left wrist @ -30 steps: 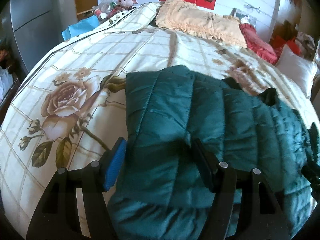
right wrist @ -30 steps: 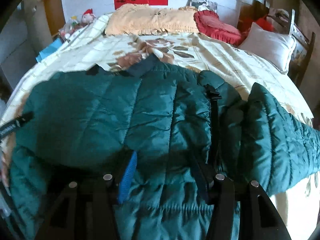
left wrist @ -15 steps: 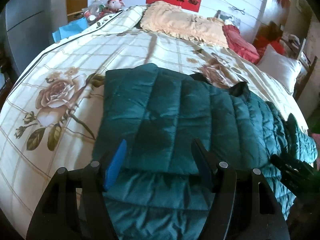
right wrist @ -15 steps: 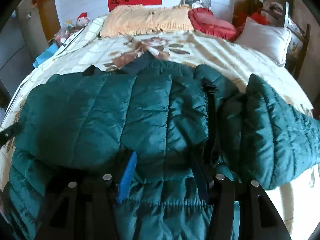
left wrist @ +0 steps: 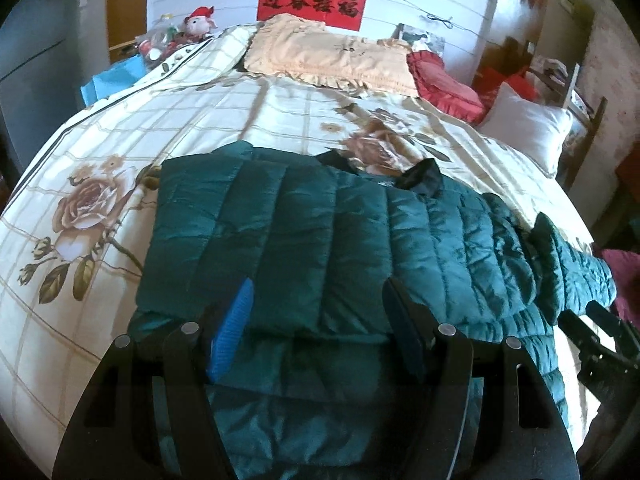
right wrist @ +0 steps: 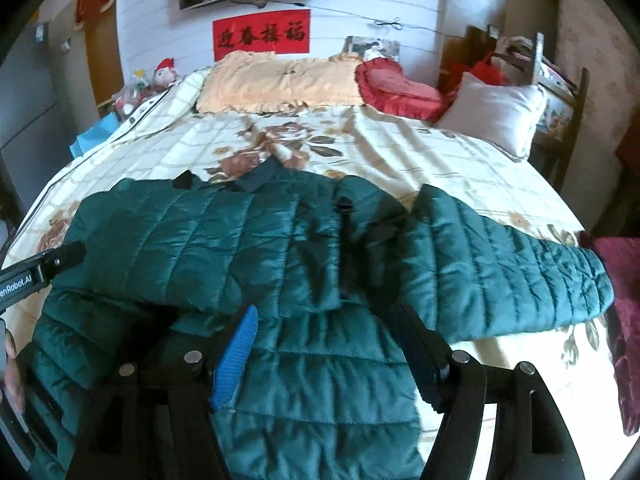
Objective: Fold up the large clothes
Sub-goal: 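Grasp the other jacket sleeve with the right tool and lift it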
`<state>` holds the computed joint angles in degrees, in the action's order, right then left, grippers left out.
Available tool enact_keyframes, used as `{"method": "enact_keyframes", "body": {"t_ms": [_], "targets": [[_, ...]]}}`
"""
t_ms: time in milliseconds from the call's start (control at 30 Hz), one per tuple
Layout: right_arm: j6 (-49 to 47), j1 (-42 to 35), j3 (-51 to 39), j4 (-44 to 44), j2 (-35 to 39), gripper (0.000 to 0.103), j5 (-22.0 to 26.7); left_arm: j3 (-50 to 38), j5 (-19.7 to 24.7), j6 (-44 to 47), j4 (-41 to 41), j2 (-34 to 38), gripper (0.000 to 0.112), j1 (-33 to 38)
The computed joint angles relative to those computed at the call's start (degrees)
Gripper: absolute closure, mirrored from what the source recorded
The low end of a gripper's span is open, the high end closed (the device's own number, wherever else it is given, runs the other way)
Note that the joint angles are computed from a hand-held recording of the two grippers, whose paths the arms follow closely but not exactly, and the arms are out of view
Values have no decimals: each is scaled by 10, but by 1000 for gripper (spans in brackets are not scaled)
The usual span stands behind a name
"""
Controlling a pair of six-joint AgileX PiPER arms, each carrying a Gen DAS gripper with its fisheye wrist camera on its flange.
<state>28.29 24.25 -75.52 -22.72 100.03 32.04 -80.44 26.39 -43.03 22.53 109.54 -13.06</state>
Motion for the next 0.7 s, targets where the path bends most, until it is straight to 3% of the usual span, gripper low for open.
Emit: {"method": "enact_keyframes", "body": {"t_ms": [700], "targets": [[-57, -144, 42, 35, -25, 35, -10, 3, -10, -39, 16, 9, 45, -14]]}}
